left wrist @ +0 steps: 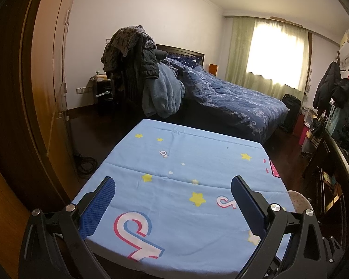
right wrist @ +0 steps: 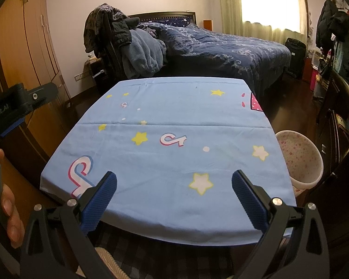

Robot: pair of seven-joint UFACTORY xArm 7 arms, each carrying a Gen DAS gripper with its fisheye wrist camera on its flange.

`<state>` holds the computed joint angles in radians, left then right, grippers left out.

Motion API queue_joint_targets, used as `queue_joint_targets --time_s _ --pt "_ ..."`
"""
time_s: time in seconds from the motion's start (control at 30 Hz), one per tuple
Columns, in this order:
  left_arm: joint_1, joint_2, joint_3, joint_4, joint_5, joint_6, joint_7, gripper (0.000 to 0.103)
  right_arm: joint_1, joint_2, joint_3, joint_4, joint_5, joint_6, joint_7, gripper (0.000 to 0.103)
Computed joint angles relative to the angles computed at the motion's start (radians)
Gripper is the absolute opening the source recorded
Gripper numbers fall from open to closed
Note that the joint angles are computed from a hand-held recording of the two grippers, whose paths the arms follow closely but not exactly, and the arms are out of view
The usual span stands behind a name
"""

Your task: Collect trash

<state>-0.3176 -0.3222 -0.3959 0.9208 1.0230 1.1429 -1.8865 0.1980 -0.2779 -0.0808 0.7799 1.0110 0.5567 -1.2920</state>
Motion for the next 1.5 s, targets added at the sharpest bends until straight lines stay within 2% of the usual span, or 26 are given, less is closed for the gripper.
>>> queue_joint_targets --time_s 0.63,0.8,1.17,1.5 --pt "0.024 0.005 0.02 -0.031 -0.011 -0.052 -0.011 0.099 -0.007 0.045 0.024 0.012 -0.045 -0.004 0.031 0.099" --pt "0.03 0.012 0.036 -0.05 -0.008 -0.089 -0.031 0.099 -0.01 0.078 0.037 0.026 -0.062 -0.012 0.049 0.099" --pt "0.033 0.082 0.081 -0.034 -0.009 -0.154 0.022 0.099 -0.026 0.162 0.077 0.08 -0.087 -0.029 0.079 0.099" --pt "0.039 0.093 0.104 -0.038 0.021 -0.2 0.026 0.099 -0.042 0.203 0.099 0.115 -0.098 -0.035 0.099 0.099"
